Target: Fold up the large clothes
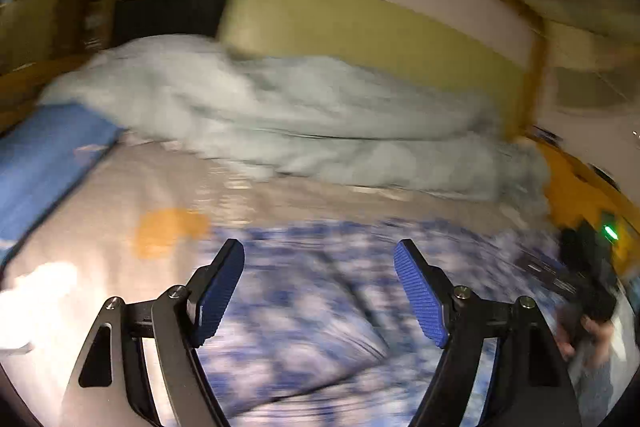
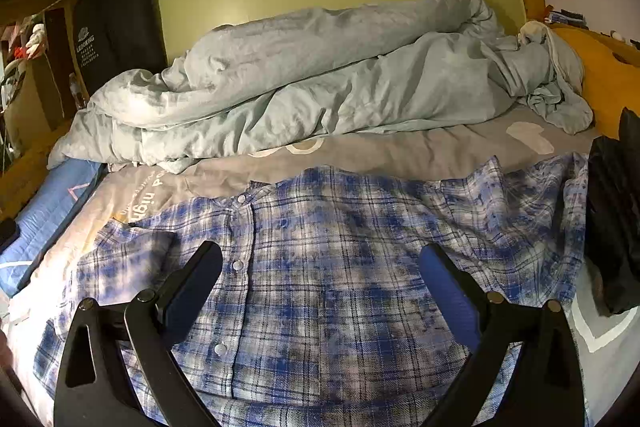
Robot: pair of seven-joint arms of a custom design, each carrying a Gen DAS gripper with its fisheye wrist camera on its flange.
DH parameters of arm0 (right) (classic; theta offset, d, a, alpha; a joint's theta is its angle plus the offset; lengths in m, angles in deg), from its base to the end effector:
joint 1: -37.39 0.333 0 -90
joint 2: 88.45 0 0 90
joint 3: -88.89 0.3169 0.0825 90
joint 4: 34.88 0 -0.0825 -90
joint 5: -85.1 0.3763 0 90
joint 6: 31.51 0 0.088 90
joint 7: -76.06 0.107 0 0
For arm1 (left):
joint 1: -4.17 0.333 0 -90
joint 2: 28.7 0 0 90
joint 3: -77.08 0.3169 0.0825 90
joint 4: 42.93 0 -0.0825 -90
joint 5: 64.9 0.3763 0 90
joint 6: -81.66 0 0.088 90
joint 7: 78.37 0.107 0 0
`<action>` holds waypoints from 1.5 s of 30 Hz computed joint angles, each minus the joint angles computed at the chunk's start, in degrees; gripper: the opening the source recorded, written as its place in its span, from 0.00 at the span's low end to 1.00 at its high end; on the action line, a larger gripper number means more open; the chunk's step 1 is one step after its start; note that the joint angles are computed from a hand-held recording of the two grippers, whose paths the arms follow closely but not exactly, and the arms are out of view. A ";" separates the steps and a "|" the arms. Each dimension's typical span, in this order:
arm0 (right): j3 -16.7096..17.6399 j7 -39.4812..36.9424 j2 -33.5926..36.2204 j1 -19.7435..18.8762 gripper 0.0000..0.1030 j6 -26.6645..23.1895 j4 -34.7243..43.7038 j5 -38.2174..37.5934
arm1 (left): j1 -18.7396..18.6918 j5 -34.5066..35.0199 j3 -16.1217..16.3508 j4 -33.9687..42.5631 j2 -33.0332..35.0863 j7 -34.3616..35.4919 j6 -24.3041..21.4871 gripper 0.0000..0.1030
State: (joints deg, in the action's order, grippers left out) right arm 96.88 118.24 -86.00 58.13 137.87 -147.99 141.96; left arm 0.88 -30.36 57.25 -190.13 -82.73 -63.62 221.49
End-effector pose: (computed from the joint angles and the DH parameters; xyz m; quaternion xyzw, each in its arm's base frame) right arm 0.5503 0.2364 0.5386 -0.7335 0.4678 -0.1538 0.4685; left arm 0.2870 -0.1615 0.6180 -0.7606 0.3960 -0.3445 0.3820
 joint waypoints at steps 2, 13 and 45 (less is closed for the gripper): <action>0.02 -0.04 -0.02 0.02 0.95 -0.09 0.00 0.08 | 0.51 -2.60 1.16 -0.68 -1.80 -0.41 -7.43 0.77; 0.13 2.13 0.05 0.44 0.95 0.90 -0.53 -2.99 | -1.77 -19.07 14.53 -11.51 -1.42 7.31 -1.29 0.31; -0.95 4.27 1.08 0.57 0.84 -30.11 3.51 -8.08 | 9.12 -7.22 -4.79 -0.44 3.02 0.34 -2.56 0.63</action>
State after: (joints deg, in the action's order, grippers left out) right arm 95.93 122.51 -84.92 58.71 107.76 -144.49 133.88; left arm 10.00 -37.59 52.46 -190.57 -79.71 -63.28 218.93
